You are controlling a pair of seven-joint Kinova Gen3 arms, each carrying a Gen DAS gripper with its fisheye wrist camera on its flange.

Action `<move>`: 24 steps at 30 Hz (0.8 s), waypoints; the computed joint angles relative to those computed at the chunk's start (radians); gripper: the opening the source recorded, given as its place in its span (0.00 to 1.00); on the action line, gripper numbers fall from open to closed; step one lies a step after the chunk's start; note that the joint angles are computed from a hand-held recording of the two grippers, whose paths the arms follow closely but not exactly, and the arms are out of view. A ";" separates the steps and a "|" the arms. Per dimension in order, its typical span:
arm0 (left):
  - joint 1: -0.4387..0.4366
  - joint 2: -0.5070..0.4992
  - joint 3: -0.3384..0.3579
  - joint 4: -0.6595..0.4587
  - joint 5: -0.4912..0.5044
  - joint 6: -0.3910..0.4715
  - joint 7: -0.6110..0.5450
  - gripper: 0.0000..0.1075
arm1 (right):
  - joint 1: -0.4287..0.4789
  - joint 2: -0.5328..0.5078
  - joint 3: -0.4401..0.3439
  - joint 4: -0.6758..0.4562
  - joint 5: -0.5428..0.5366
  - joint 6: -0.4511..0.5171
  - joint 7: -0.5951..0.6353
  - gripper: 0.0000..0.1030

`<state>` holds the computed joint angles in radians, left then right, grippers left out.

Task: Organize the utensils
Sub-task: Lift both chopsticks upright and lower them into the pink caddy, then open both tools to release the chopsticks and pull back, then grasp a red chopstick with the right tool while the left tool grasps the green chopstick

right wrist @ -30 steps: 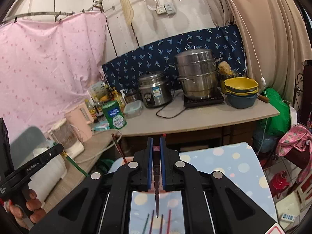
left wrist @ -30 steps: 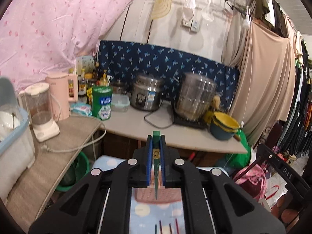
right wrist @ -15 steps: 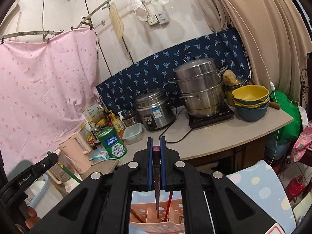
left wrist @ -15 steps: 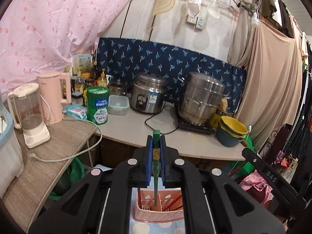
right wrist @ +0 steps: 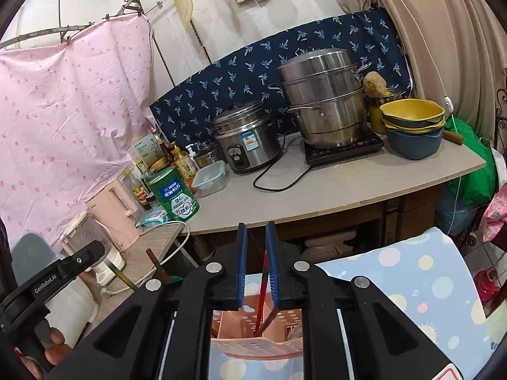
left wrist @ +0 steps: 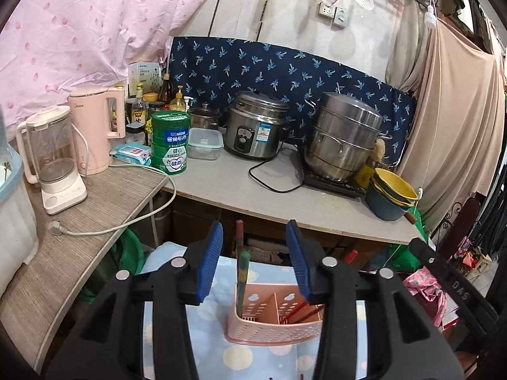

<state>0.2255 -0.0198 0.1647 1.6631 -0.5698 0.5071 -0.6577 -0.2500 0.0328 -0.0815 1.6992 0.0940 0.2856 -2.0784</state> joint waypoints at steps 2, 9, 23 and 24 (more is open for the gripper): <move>0.004 -0.021 0.010 0.021 -0.026 0.013 0.021 0.38 | -0.006 -0.021 -0.001 0.014 0.037 0.002 -0.024 0.20; -0.014 -0.132 0.098 0.132 -0.078 0.074 0.056 0.49 | 0.023 -0.144 -0.067 0.116 0.104 0.030 -0.052 0.29; -0.070 -0.304 0.391 0.428 -0.025 0.236 0.157 0.53 | 0.068 -0.420 -0.300 0.449 0.122 0.253 -0.118 0.37; -0.079 -0.304 0.424 0.441 -0.034 0.244 0.181 0.53 | 0.066 -0.434 -0.316 0.470 0.118 0.267 -0.126 0.37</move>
